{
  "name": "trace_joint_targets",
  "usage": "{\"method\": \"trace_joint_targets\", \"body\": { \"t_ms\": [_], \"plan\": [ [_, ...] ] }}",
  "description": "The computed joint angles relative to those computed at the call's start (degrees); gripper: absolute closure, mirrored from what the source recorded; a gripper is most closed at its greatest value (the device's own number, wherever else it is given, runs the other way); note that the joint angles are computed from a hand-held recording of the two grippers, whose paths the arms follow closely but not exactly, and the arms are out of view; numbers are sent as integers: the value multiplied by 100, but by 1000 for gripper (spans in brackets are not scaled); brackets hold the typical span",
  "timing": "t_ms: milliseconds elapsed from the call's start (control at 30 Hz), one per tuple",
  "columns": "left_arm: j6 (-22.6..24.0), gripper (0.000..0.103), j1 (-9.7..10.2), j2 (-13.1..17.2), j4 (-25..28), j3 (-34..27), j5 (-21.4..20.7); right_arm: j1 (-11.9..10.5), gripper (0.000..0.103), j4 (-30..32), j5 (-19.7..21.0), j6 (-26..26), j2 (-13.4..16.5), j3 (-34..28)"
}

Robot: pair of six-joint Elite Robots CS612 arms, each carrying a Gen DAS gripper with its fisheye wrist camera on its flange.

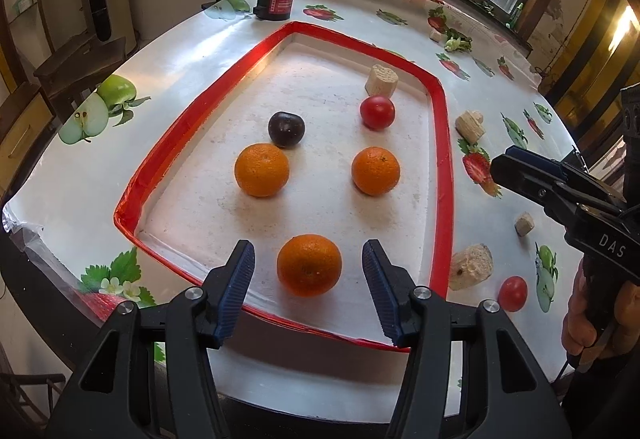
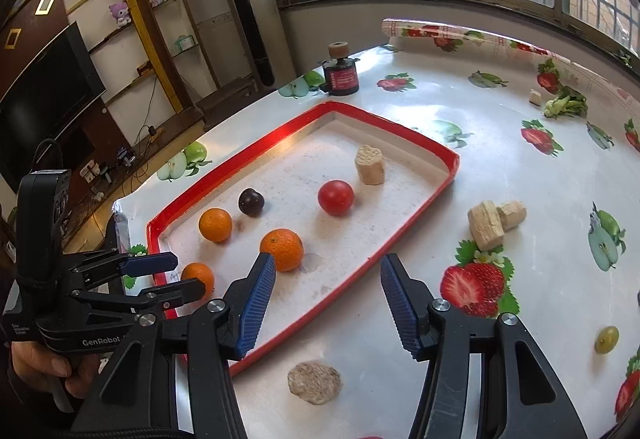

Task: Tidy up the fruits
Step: 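Move left tool toward a round beige chunk while right tool approaches a red tomato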

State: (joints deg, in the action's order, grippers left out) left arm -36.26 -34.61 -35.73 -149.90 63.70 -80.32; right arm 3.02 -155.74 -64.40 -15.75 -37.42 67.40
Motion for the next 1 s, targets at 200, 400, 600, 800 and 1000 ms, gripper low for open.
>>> {"method": "trace_joint_targets", "body": {
  "t_ms": [200, 400, 600, 800, 1000],
  "plan": [
    [171, 48, -62, 16, -82, -78, -100, -152, 46, -208, -112, 235, -118, 266],
    [430, 48, -133, 75, -149, -238, -323, -280, 46, -433, -183, 440, -236, 518],
    [661, 48, -210, 189, -68, -479, -495, -415, 46, -575, -291, 612, -316, 715],
    [846, 48, -279, 280, 72, -666, -637, -530, 46, -684, -371, 814, -375, 880],
    [1093, 48, -348, 334, 187, -783, -707, -634, 46, -821, -397, 939, -457, 1074]
  ]
}}
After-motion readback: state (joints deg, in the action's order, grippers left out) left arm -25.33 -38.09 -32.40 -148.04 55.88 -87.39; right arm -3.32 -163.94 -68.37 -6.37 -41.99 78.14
